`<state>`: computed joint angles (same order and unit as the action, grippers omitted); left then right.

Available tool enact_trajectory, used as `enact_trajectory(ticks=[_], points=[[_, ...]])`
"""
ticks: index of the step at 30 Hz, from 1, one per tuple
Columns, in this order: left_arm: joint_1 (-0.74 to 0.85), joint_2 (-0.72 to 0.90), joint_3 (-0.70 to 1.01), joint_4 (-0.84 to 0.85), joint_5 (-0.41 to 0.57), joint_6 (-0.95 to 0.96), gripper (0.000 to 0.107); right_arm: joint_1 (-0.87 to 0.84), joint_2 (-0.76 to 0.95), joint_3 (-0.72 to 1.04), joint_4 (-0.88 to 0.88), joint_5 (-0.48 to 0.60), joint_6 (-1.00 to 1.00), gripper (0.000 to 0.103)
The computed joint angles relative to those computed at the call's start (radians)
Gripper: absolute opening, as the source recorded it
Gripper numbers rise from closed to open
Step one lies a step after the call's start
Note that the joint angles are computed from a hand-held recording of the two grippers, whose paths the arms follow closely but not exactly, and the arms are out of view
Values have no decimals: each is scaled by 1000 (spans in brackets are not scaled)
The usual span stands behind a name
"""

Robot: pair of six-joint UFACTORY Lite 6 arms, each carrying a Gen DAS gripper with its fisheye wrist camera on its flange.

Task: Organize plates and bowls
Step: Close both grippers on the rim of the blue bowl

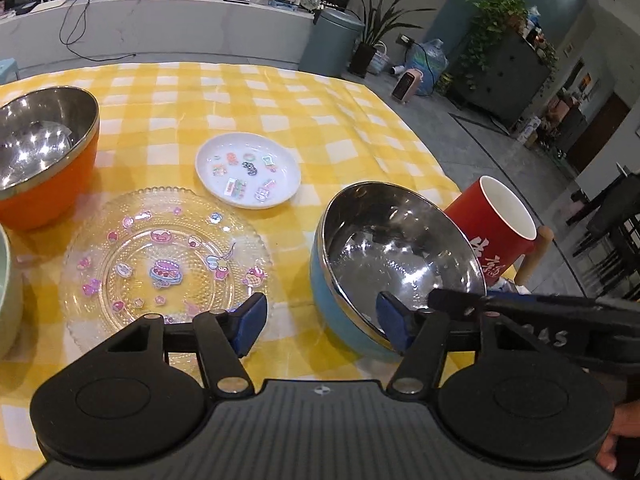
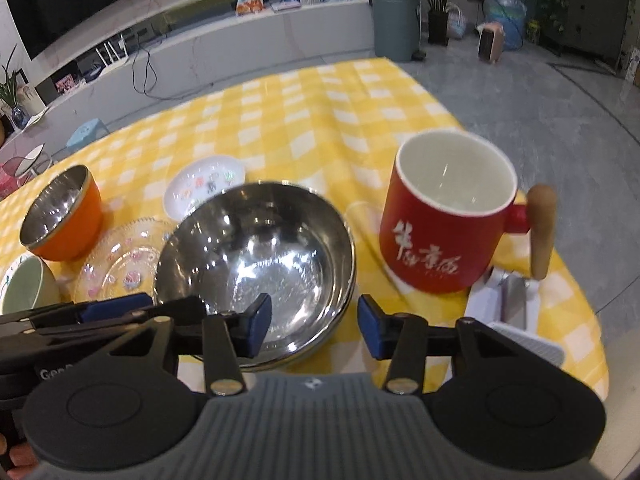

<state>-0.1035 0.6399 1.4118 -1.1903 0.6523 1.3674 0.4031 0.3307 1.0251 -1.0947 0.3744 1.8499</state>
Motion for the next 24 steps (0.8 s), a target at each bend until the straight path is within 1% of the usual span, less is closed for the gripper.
enact_trajectory(ticks=[2,3,4,5,6,7,8,9,12,14,15,16,19,20,22,24], points=[[4,2,-3,-16,9,31,64,-4,17,7,13,-12,-9,48],[7,3,-4,-22,18,41,58,-6,24,11,15,-16,-10,48],[8,6,-3,-26,26,43,48,-7,29,13,19,-20,-15,47],[13,8,1,-12,43,27,41,-8,35,19,32,-21,-34,43],[14,15,15,16,55,-5,32,-5,40,24,35,-17,-50,36],[13,11,21,53,64,-38,29,3,49,37,51,6,-77,25],[10,1,22,93,66,-63,29,13,56,50,71,32,-108,21],[8,-12,14,113,58,-64,29,20,58,55,87,42,-136,21],[2,-42,-14,114,31,-41,29,15,46,37,100,18,-147,21],[-3,-35,-19,84,21,-21,33,6,46,31,102,-1,-142,26],[-4,-32,-21,71,16,-14,38,1,53,34,109,-12,-145,29],[-8,-27,-21,64,8,-10,41,-3,62,38,114,-23,-147,33],[-14,-5,-13,58,-4,-12,42,-4,91,59,128,-39,-165,32],[-15,7,-6,58,-4,-18,41,0,103,71,137,-34,-176,30],[-15,31,13,73,-4,-57,29,9,118,86,126,-13,-162,25],[-18,46,30,123,-12,-134,20,9,104,69,75,-25,-101,21]])
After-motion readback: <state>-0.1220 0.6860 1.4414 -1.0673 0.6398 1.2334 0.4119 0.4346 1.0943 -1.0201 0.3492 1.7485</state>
